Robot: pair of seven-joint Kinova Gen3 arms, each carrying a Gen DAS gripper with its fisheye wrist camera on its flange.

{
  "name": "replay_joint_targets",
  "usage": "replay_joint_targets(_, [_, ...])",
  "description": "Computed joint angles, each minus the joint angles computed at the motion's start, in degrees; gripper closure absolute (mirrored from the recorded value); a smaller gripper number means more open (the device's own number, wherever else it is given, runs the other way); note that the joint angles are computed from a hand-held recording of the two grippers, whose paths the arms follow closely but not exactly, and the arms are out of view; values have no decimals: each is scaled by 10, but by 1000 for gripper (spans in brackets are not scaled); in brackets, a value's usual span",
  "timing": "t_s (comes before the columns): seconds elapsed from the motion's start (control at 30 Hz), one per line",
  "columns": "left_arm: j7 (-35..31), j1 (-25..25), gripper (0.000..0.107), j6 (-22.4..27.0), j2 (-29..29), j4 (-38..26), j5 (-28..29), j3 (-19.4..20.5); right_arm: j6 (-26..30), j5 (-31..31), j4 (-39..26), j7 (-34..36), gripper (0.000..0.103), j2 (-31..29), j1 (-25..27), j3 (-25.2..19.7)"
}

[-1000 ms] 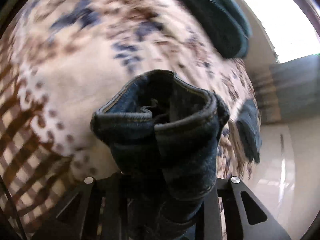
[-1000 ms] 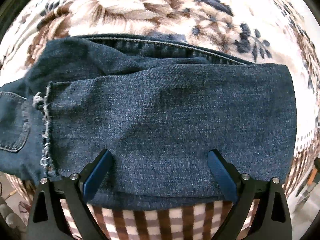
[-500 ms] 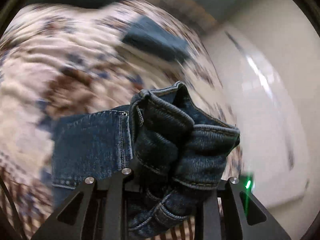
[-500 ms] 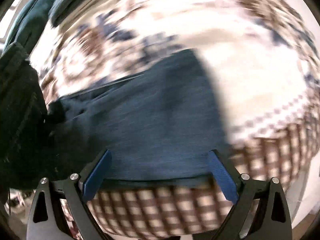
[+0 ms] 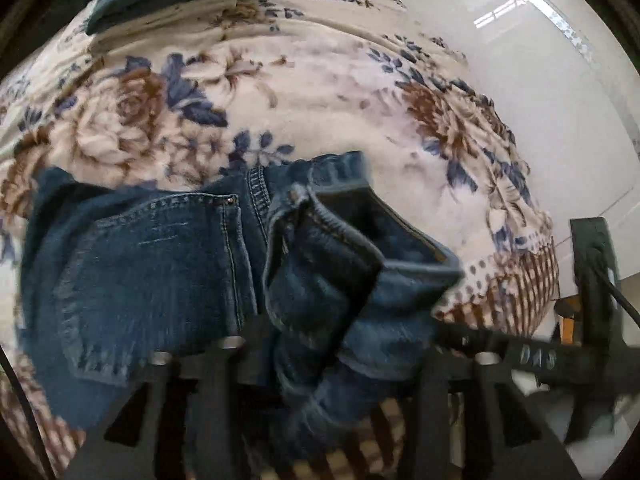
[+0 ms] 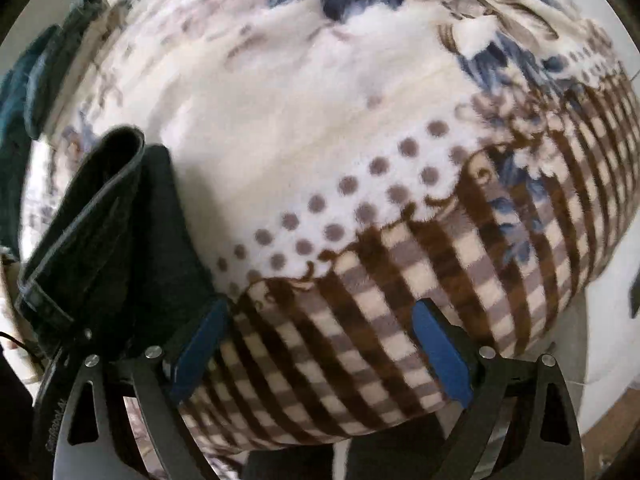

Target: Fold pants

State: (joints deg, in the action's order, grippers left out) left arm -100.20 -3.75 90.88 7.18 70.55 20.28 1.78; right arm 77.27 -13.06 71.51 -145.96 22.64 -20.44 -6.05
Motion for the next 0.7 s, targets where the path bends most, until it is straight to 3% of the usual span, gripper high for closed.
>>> replay_joint_targets(0.07, [-7, -32, 5, 24, -13, -10, 41, -5, -26, -34, 27, 36, 7, -19, 39, -12])
replay_joint_targets(0.13, [-2, -39, 5, 50, -14, -34, 53, -20, -60, -64, 42, 65, 7, -29, 82, -36])
replay_joint_targets(0.23, [4, -50, 5, 75, -10, -89, 16, -27, -108, -130, 46, 109, 7, -26, 115, -46])
replay_joint_targets(0.4, [34, -88, 5, 78, 34, -152, -66, -56, -145, -228, 17, 195, 8, 48, 182, -135])
replay_joint_targets(0.43, [42, -94, 5, 75, 44, -155, -80, -56, -138, -229, -4, 200, 18, 68, 176, -141])
replay_joint_targets(0.47, [49, -104, 5, 74, 57, -162, -85, -62, -124, -222, -30, 196, 55, 84, 160, -136])
replay_joint_targets(0.5, [58, -124, 5, 76, 74, -168, -80, -59, -101, -205, -49, 195, 79, 91, 133, -120])
replay_joint_targets(0.57, [82, -153, 5, 90, 107, -185, -61, -62, -58, -158, -90, 200, 87, 86, 80, -71])
replay_joint_targets(0.7, [119, -204, 5, 124, 182, -225, -10, -38, 0, -94, -86, 148, 87, 50, 6, 29])
